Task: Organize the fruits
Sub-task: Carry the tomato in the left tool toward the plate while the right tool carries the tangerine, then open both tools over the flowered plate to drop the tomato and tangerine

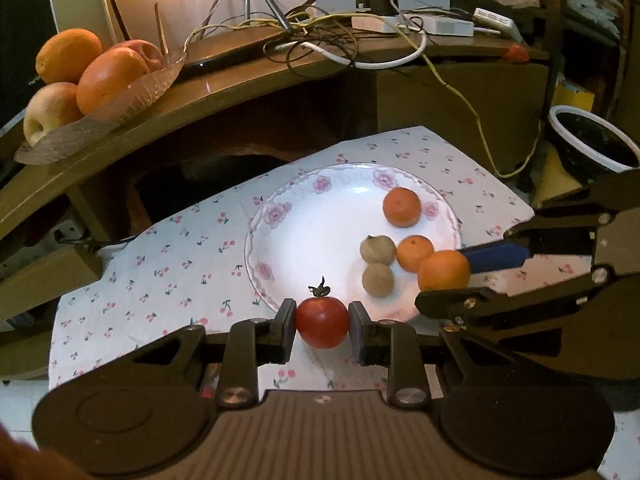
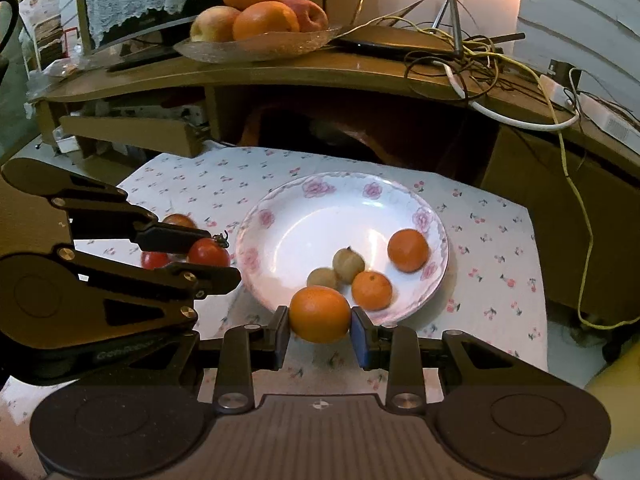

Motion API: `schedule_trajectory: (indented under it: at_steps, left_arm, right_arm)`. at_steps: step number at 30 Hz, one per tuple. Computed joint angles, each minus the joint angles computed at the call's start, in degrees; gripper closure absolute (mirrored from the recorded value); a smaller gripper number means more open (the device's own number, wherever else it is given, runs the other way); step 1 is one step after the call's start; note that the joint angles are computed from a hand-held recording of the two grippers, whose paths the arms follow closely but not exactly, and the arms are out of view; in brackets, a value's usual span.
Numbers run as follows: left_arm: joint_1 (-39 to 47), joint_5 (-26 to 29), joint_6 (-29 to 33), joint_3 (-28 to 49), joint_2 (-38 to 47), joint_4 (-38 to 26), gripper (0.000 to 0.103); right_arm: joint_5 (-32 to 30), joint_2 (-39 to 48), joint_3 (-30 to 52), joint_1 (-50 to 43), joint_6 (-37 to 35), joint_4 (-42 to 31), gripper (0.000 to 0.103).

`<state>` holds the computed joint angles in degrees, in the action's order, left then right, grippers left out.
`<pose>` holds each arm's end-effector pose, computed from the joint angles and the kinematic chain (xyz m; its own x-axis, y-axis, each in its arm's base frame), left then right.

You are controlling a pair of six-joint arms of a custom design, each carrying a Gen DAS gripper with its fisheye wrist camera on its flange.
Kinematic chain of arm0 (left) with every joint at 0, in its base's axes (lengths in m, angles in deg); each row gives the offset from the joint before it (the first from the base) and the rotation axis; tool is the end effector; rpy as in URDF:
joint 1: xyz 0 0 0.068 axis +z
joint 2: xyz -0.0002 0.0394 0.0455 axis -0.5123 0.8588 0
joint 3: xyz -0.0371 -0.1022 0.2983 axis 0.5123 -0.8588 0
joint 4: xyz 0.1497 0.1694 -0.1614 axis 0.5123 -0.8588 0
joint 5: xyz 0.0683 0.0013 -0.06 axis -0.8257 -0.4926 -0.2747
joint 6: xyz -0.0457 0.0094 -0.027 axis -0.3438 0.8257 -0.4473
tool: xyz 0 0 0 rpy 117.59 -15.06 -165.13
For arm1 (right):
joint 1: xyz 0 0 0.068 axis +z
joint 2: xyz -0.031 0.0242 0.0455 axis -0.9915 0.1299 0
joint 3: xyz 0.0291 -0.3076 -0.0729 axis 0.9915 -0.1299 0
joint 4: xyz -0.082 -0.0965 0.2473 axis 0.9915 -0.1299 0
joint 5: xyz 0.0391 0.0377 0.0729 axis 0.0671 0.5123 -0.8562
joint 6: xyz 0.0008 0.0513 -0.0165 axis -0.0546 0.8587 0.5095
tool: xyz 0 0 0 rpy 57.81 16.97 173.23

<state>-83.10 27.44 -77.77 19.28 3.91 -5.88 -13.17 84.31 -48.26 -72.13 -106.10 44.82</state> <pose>0.1698 -0.1861 0.2252 -0.7445 0.0477 -0.6659 -0.0117 0.9964 0.0845 0.2241 0.0551 0.2278 -0.5210 -0.5677 -0.6374 -0.7379 0.6750 0.0019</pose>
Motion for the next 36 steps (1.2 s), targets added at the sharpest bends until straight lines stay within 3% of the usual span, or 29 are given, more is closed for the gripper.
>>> schedule_trajectory:
  at_steps: [6,19,36]
  left_arm:
    - [3.84,2.26,3.88,-0.88,2.67,5.08,0.070]
    - [7.99,4.31,6.86,-1.34,6.14,9.29,0.070]
    - [8.81,4.20,6.36,-1.31,5.16,9.04,0.069]
  right_arm:
    - [2.44,4.54,0.35,1.91,1.75,3.81,0.071]
    - [3.91,11.24,1.42,2.81,1.70,8.73,0.071]
    - [3.00,12.11,1.42,2.51,3.09,10.88,0.069]
